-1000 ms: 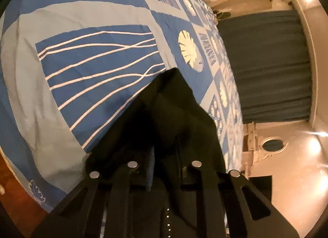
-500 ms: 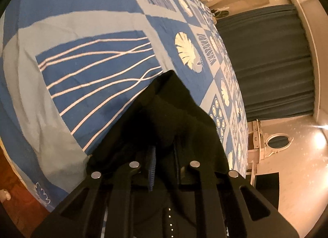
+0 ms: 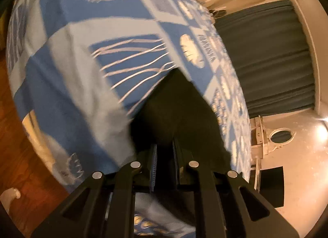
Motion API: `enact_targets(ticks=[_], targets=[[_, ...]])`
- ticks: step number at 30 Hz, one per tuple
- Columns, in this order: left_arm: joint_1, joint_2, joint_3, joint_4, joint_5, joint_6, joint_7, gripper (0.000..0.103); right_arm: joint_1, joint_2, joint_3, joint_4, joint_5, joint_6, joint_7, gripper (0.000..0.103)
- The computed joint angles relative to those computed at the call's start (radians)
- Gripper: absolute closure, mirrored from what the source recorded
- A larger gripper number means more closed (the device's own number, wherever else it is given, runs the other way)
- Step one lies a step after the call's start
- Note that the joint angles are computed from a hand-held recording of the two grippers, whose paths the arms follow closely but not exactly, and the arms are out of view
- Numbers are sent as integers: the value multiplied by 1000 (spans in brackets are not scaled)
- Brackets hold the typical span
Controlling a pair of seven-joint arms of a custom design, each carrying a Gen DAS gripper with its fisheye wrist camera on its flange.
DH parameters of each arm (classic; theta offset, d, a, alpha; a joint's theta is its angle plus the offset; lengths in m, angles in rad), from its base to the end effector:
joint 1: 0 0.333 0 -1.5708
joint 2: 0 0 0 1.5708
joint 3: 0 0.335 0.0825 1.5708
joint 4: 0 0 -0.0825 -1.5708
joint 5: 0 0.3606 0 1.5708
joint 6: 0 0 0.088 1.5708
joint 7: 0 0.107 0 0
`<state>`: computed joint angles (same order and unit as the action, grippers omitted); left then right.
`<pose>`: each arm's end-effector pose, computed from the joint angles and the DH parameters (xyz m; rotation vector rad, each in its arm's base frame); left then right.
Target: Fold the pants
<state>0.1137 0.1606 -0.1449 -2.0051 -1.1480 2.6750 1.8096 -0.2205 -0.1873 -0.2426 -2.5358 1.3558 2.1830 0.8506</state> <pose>0.5993 0.0129 0.4517 2.4545 -1.1861 1.2536 0.3946 -0.1572 0.3833 -0.8868 1.9187 0.4181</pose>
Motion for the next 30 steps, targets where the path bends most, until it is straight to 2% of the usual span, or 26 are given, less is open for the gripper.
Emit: enact_targets(ticks=[2,3,5,6,8,10,11,13,16,18,19,21,23,25,26,28,30], targets=[[10,12,-2,-4,-34,-18,21,89,1,2,6,-4,-7,21,-19,95],[18,19,-8,-4,-90,-23,69,89,4,0,9,-2,-10,25,-21,95],[25,21,-9,-5,-141,-34,114,88,0,-1,1,3,-26,8,-2,93],[21,18,-6,-7,-135,-32,112,84,-4,-7,-1,4,-41,8,10,91],[5,2,3,-20,-61,-5,69,71,-9,-25,-4,6,-66,12,19,79],[-19,-27,11,-45,61,43,0,48,-18,-52,-9,12,-109,39,26,68],[-38,-48,17,-65,163,81,-59,42,-25,-65,-14,23,-135,61,25,61],[-58,-79,23,-99,302,136,-130,24,-29,-75,-19,55,-175,118,24,56],[-90,-107,21,-117,500,204,-228,22,-35,-30,-31,172,-257,196,33,47],[-100,-103,10,-92,524,194,-230,21,-27,44,-24,292,-297,265,39,44],[-103,-95,1,-70,504,179,-213,20,-25,92,-10,356,-358,300,59,38],[-107,-66,-18,-16,448,138,-176,20,-15,230,29,515,-580,420,156,38],[-109,-39,-34,31,419,82,-158,20,-18,356,52,655,-810,446,305,38],[-116,1,-53,85,398,20,-146,20,24,477,10,803,-965,403,437,38],[-118,12,-63,97,383,4,-135,20,21,548,22,891,-1068,376,507,38],[-123,47,-85,132,350,-40,-111,20,45,662,-8,1042,-1188,294,594,38],[-145,66,-91,142,376,-47,-135,20,59,765,-29,1180,-1294,215,656,38]])
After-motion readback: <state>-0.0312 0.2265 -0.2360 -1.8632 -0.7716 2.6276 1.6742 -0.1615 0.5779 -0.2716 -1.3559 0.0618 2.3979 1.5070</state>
